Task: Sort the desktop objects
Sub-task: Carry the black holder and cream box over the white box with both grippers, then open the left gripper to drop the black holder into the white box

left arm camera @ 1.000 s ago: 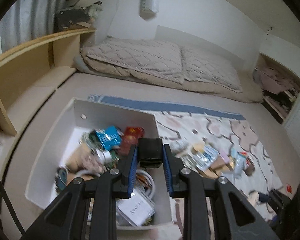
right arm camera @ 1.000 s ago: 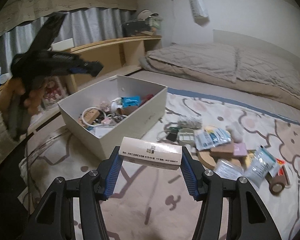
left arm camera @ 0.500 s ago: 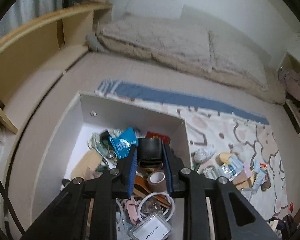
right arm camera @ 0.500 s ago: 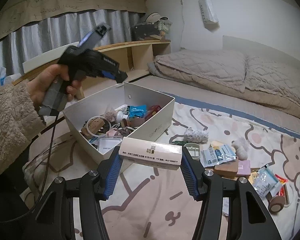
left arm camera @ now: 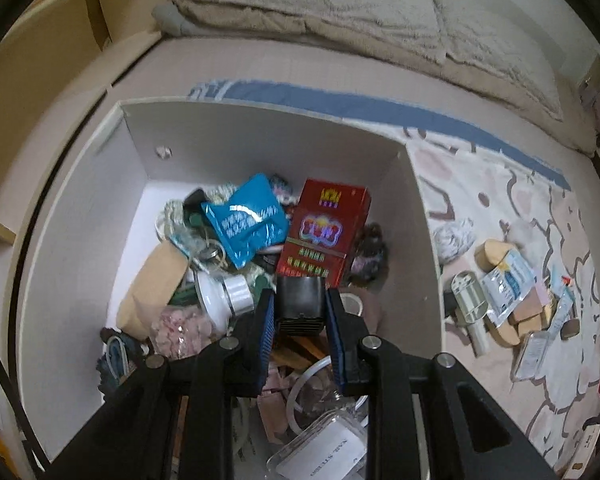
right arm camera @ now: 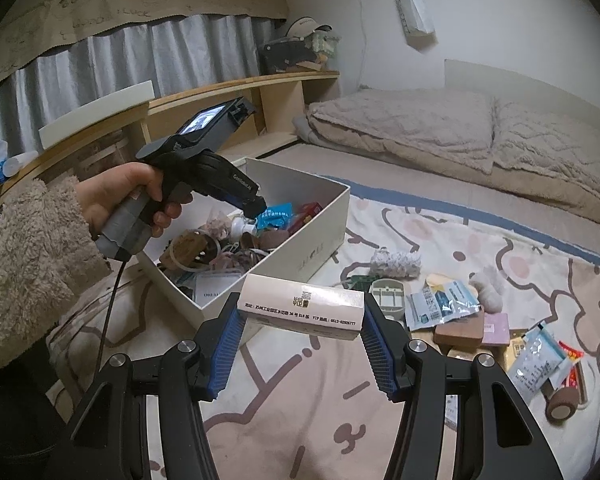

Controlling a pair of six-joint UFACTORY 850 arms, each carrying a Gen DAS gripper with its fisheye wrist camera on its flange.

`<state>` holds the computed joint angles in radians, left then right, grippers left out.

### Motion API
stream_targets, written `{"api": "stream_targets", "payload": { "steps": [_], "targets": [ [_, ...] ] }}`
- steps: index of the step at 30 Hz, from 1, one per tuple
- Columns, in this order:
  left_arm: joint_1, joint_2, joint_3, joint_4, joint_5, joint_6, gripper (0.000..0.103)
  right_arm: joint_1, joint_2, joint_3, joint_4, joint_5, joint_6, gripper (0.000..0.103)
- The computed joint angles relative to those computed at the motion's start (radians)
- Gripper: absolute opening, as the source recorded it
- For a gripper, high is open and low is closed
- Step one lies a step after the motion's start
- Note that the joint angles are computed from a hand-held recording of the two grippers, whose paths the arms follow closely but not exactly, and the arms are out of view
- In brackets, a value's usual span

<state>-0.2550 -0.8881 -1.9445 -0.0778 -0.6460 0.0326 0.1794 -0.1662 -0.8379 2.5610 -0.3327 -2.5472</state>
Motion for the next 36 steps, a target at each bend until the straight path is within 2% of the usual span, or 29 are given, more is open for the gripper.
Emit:
{"api": "stream_targets", "payload": {
  "steps": [6, 16, 17, 18, 20, 22, 24, 28, 33, 36],
  "targets": [
    [-0.005, -0.021, -0.015, 0.053, 0.010, -0.043, 0.025, -0.002, -0.010, -0.007, -0.018, 0.014, 0.039, 0.058],
    [0.004, -0.084, -0.105, 0.002, -0.053, -0.071, 0.025, 0.006, 0.001, -0.005, 0.037, 0.044, -0.007, 0.058],
    [0.006, -0.084, -0.104, -0.008, -0.055, -0.064, 0.033, 0.006, 0.003, -0.004, 0.045, 0.046, -0.011, 0.058],
    [0.008, -0.082, -0.101, -0.011, -0.054, -0.064, 0.050, 0.006, 0.002, -0.007, 0.044, 0.048, -0.007, 0.058],
    [0.013, -0.059, -0.064, -0.019, -0.021, -0.057, 0.058, 0.004, -0.001, -0.015, 0.029, 0.053, 0.013, 0.058],
    [0.018, -0.026, -0.017, -0.041, 0.013, -0.023, 0.058, 0.004, -0.006, -0.025, 0.010, 0.054, 0.032, 0.058],
    [0.027, 0.036, 0.072, -0.086, 0.085, 0.041, 0.058, 0.004, -0.012, -0.038, -0.016, 0.052, 0.046, 0.058],
    [0.044, 0.117, 0.186, -0.162, 0.176, 0.123, 0.058, 0.012, -0.050, -0.097, -0.119, 0.064, 0.103, 0.058],
    [0.058, 0.188, 0.281, -0.228, 0.254, 0.191, 0.058, 0.036, -0.118, -0.190, -0.214, 0.105, 0.159, 0.058],
    [0.067, 0.227, 0.332, -0.328, 0.290, 0.296, 0.058, 0.053, -0.173, -0.264, -0.311, 0.146, 0.210, 0.058]
  ]
}}
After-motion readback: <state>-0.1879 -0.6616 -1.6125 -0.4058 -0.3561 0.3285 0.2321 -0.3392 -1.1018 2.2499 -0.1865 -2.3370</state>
